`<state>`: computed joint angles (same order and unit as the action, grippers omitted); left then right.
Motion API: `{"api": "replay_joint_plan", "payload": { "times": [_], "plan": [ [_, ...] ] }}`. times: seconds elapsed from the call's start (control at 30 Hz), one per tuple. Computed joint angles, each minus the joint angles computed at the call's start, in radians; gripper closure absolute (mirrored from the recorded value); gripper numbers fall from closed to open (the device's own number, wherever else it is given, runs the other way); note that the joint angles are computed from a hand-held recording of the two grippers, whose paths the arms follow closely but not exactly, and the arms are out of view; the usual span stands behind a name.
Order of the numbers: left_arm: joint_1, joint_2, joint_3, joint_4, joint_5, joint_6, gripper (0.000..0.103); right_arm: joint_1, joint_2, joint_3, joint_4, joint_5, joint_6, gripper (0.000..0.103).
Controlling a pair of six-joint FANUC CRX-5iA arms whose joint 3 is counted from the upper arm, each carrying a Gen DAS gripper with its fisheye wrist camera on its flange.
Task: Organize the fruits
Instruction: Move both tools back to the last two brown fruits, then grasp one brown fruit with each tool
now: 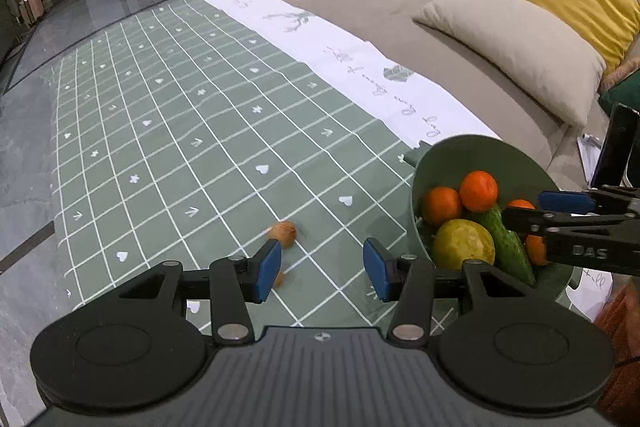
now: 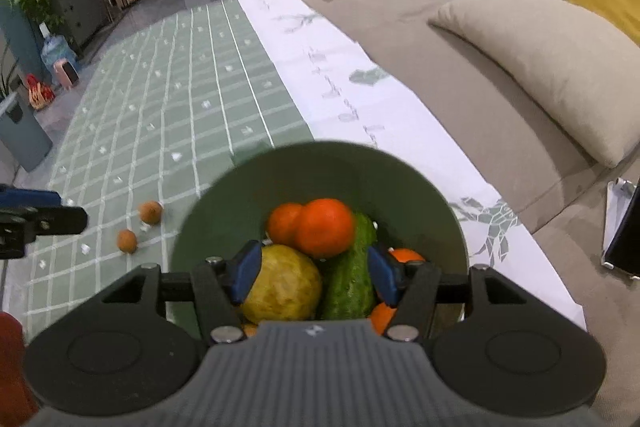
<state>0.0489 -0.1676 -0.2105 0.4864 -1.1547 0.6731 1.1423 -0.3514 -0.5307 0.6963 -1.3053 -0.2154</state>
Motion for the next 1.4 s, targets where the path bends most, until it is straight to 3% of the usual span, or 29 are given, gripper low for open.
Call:
{"api": "replay_joint_plan", "payload": {
  "times": [0.23,0.5,0.67,0.97,1.13,1.23,1.4],
  "plan": [
    [0.062,-0.023,-0.043,0.059,0.005,-0.078,0.047,0.085,0.019,0.008,0.091,-0.023,-0.117,0.046],
    [0.134,-0.023,-0.071,0.088,-0.012,-0.095,0.047,0.094,0.085,0.02,0.142,0.075,-0.124,0.047],
    [0.154,-0.006,-0.072,0.092,-0.021,-0.091,0.047,0.064,0.128,0.046,0.148,0.152,-0.045,0.049],
    [0.101,0.06,-0.011,-0.009,-0.018,-0.014,0.053,-0.015,0.192,0.096,0.116,0.242,0.166,0.063],
    [0.076,0.091,0.008,-0.021,-0.016,0.001,0.053,-0.066,0.215,0.11,0.089,0.282,0.28,0.066],
    [0.064,0.116,0.02,-0.02,-0.025,0.014,0.053,-0.095,0.224,0.118,0.055,0.307,0.343,0.077],
    [0.05,0.16,0.032,-0.018,-0.032,0.029,0.053,-0.127,0.231,0.124,0.011,0.336,0.428,0.077]
  ]
}}
